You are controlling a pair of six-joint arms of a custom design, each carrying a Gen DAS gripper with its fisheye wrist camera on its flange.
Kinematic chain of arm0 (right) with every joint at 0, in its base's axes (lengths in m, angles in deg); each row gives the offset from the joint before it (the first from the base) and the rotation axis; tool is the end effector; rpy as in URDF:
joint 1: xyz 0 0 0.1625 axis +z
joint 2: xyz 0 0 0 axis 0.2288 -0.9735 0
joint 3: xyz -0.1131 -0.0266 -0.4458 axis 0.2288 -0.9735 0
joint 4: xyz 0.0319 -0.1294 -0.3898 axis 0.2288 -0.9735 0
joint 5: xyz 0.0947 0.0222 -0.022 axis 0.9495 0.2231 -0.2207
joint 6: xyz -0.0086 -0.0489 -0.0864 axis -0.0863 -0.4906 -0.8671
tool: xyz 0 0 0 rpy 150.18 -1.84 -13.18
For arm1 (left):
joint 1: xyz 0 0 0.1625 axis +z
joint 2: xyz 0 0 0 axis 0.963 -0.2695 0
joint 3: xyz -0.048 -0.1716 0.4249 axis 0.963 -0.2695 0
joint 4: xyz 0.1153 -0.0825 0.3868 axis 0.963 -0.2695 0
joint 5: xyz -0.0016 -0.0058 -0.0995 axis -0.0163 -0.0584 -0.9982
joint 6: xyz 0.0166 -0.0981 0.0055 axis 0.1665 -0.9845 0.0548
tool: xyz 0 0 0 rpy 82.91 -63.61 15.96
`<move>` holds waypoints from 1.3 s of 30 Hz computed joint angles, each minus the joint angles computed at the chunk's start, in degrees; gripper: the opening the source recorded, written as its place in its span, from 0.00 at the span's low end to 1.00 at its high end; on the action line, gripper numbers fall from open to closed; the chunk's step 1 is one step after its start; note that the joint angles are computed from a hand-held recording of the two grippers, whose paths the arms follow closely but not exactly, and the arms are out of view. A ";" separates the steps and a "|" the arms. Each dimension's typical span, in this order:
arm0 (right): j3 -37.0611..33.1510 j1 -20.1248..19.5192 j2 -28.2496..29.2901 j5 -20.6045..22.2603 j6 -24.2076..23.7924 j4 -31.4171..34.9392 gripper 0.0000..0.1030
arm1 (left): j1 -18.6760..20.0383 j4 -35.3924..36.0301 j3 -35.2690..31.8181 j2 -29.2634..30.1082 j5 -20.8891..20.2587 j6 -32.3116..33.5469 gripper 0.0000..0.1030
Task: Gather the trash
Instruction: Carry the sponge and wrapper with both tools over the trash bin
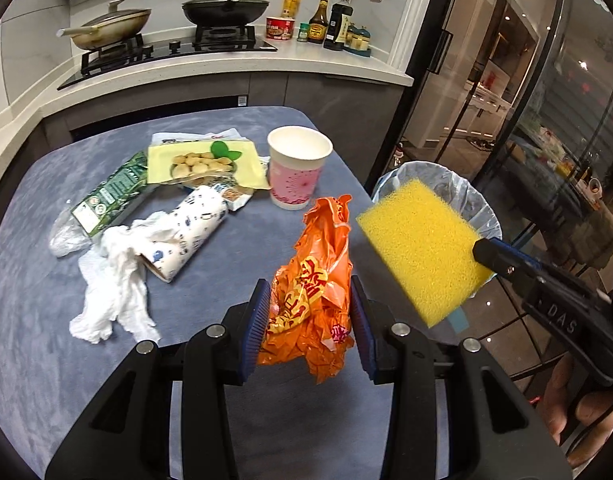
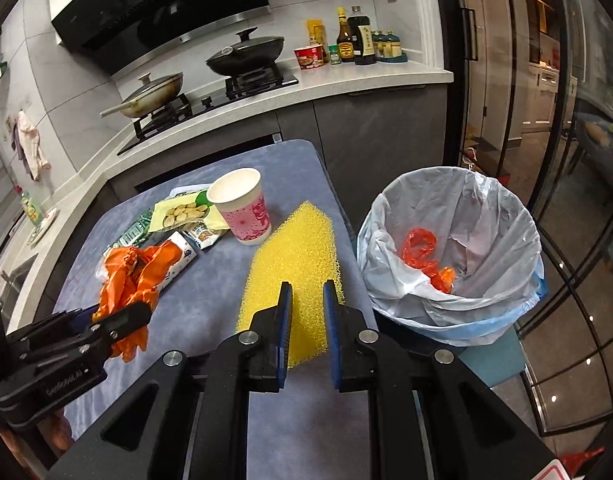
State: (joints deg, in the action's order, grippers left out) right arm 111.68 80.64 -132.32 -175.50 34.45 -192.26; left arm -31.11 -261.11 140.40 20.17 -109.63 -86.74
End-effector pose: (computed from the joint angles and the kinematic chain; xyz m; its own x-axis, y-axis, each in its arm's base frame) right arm 0.1298 -0.5153 0.1903 -0.8266 -0.1081 0.5524 -0.4476 0.7213 -0.5286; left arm -0.2320 -0.4984 0.0750 -0.8247 0.1248 -0.5516 0.4349 0.7635 -0.4774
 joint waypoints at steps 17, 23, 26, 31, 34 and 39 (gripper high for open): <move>-15.59 -9.98 0.69 -6.89 -1.51 4.20 0.15 | 2.47 6.52 -27.95 17.10 -14.15 17.56 0.37; -18.16 -12.47 1.85 -7.48 -0.08 5.89 0.24 | 4.62 15.21 -40.21 25.22 -19.73 20.36 0.39; -17.02 -13.13 1.15 -6.78 0.97 3.88 0.35 | 5.44 18.68 -45.44 29.07 -18.60 20.54 0.53; -13.87 -13.77 -0.93 -5.24 1.96 1.19 0.38 | 5.68 18.88 -47.53 31.11 -15.53 18.74 0.63; -11.55 -13.53 -2.27 -3.85 1.91 -0.26 0.40 | 5.22 15.11 -44.63 29.58 -14.63 18.06 0.71; -9.37 -11.83 -3.19 -2.95 1.36 -1.02 0.40 | 4.36 9.23 -37.62 25.19 -13.13 15.57 0.72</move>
